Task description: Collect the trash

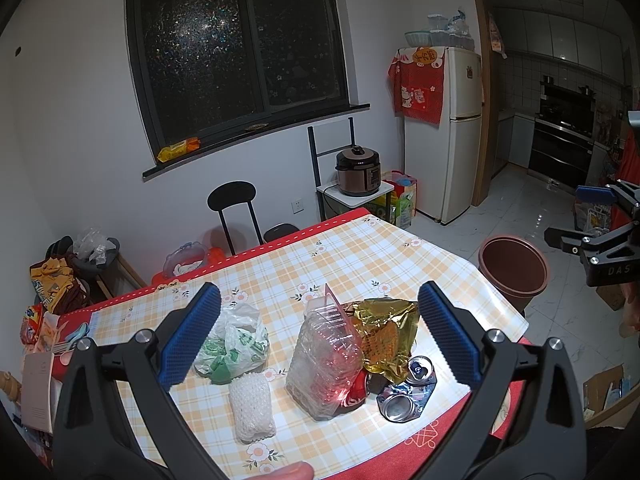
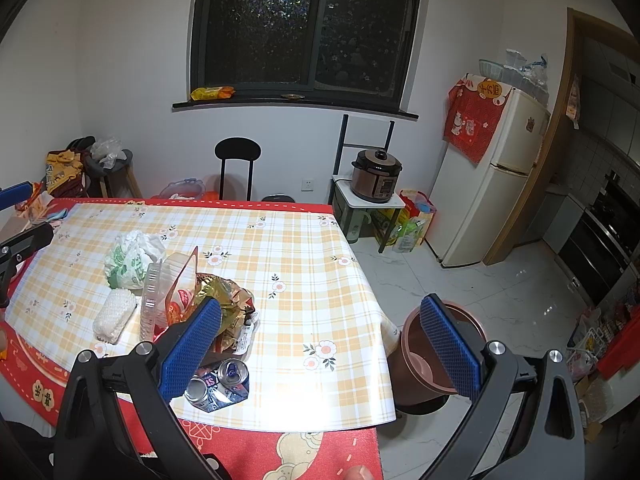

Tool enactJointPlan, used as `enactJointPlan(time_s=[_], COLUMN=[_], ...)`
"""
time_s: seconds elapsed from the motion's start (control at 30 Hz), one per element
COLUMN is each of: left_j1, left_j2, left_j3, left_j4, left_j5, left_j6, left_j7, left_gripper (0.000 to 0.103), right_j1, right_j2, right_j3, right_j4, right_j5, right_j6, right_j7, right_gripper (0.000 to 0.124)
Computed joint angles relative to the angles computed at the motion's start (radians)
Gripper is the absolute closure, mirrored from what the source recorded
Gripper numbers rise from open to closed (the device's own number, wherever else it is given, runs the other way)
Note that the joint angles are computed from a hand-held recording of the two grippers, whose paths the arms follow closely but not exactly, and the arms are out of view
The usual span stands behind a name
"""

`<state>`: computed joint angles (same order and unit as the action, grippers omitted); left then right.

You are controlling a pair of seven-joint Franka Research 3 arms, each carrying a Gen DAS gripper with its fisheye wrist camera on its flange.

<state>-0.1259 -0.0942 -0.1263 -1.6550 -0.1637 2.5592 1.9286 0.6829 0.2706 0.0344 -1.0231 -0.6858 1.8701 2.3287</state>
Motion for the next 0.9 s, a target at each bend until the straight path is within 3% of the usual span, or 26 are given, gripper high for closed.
enactJointPlan(time_s=[0.9], left_j1=[0.0], left_j2=[0.002], left_j3=[-0.002], left_j4=[0.003], left_j5=[0.004], left_j6=[-0.003], left_j7=[-0.008], left_gripper=[0.006], right_j1=[0.003], right_j2=[0.015], right_j3=[-0.008], right_j4=[0.024], right_j5=[0.005], right_j6=[-0.008], right_j7=[-0.009], right_gripper=[0.026])
